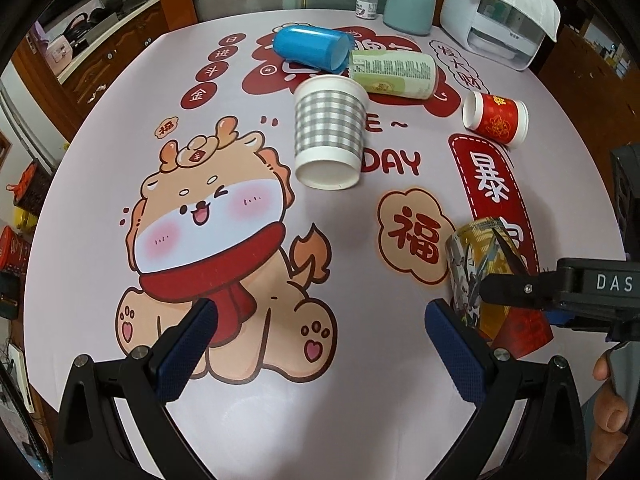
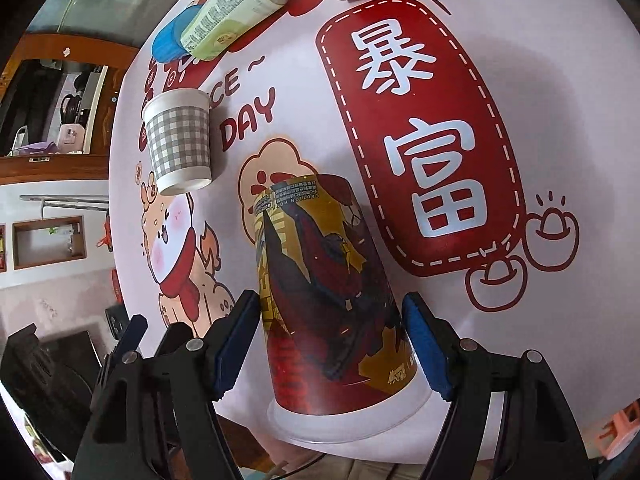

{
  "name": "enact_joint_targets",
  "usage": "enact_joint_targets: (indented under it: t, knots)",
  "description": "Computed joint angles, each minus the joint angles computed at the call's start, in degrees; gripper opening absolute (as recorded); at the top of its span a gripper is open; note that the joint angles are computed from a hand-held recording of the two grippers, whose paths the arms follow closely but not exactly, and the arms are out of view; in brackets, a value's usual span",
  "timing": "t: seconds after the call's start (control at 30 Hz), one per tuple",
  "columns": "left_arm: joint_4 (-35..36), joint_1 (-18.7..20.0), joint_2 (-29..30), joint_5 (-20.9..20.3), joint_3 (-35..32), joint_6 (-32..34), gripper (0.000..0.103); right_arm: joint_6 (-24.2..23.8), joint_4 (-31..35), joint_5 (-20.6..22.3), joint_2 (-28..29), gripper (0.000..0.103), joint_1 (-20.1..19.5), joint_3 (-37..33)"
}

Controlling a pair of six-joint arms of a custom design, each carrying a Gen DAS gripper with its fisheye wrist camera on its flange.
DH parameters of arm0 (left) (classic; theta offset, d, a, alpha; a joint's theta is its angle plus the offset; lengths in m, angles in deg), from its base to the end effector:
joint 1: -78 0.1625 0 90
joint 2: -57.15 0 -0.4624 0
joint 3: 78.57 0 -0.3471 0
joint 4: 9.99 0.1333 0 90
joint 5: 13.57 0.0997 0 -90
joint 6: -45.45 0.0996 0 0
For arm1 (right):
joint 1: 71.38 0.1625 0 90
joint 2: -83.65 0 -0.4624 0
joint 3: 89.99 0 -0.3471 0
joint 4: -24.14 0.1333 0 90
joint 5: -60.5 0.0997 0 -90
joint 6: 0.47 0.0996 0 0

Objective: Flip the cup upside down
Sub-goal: 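Close the right tool on the red-and-gold cup body and lift it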

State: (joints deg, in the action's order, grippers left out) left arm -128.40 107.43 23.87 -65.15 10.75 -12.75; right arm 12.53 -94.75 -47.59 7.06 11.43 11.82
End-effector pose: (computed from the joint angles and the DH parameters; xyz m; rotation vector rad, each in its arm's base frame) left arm -0.4551 -0.4808 0.0130 0.2518 2.3629 -0.4135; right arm 0.0356 -0.5355 0.3763 -0.5098 -2.7811 0.1133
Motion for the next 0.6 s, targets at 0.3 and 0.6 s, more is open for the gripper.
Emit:
enact_joint_targets:
  t: [0.3, 0.6]
  knots:
    - [-1.6, 0.5, 0.7, -2.1, -0.8, 1.2, 0.102, -1.6, -0.4, 0.9, -0.3, 0.077, -0.2, -0.3]
    - [-2.3, 0.5, 0.9, -3.1, -1.2, 2.7, 0.102, -2.6, -1.1, 2.5, -1.6, 0.083, -0.6, 0.1]
